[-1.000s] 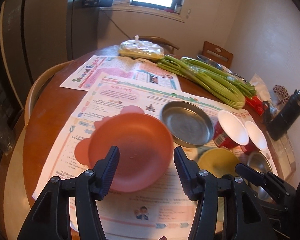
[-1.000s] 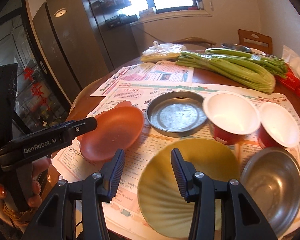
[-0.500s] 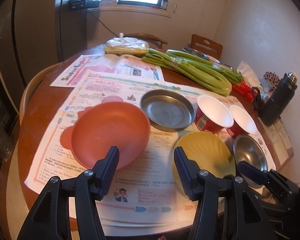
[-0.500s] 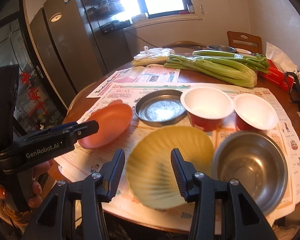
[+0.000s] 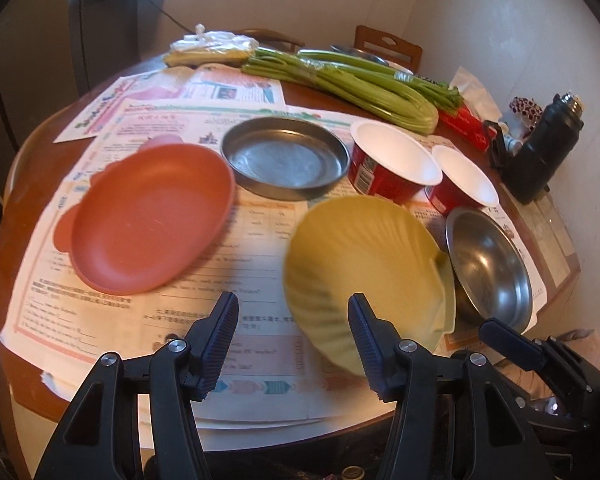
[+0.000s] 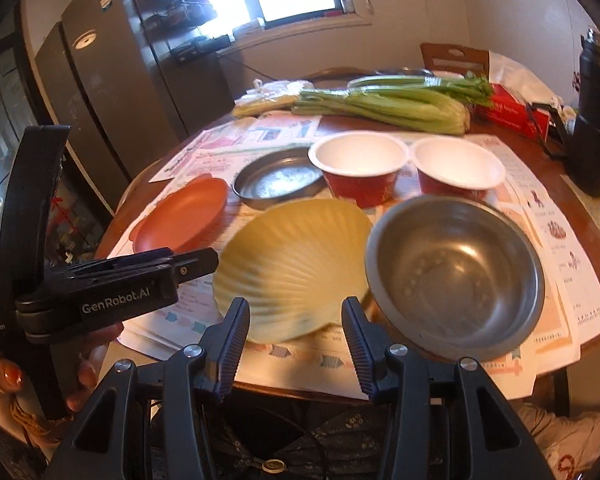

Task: Organize plates and bowls
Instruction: 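Move the right gripper to the rim of the yellow shell plate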

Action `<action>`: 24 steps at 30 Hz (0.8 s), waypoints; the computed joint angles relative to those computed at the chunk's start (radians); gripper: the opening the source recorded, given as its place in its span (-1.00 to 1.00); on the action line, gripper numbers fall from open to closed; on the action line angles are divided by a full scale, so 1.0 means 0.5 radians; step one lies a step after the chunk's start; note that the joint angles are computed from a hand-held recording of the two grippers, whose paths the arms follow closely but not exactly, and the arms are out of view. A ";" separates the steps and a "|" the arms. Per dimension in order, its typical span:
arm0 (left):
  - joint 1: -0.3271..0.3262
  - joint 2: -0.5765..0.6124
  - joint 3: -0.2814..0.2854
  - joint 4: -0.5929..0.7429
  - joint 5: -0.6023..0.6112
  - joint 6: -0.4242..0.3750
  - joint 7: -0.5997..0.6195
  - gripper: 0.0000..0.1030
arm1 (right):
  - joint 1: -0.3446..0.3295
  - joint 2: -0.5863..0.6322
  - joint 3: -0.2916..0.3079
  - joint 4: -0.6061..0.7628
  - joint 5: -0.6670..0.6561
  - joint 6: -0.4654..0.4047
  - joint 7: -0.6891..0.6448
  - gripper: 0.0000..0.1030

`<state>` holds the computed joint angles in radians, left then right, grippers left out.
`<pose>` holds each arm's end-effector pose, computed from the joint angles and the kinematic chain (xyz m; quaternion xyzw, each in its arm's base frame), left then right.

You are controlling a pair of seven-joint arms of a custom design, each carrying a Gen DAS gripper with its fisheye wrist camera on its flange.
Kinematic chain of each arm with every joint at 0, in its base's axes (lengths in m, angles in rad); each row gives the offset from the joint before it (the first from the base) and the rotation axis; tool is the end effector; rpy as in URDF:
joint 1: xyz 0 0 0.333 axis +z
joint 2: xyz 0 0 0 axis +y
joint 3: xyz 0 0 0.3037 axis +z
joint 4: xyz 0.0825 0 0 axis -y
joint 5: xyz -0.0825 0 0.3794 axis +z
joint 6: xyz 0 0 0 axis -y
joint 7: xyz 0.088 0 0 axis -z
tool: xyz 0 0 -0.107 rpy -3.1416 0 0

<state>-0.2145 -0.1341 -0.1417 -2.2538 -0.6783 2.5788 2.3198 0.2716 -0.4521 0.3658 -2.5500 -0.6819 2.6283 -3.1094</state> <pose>0.5021 -0.1770 0.4567 -0.4384 0.8421 -0.3097 0.0533 0.3441 0.2792 0.4547 -0.4996 0.7827 -0.2200 0.2991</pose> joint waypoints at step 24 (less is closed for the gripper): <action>0.020 0.182 -0.079 0.039 0.237 0.151 -0.188 0.14 | 0.028 0.232 -0.087 0.113 -0.043 -0.058 0.000 -0.07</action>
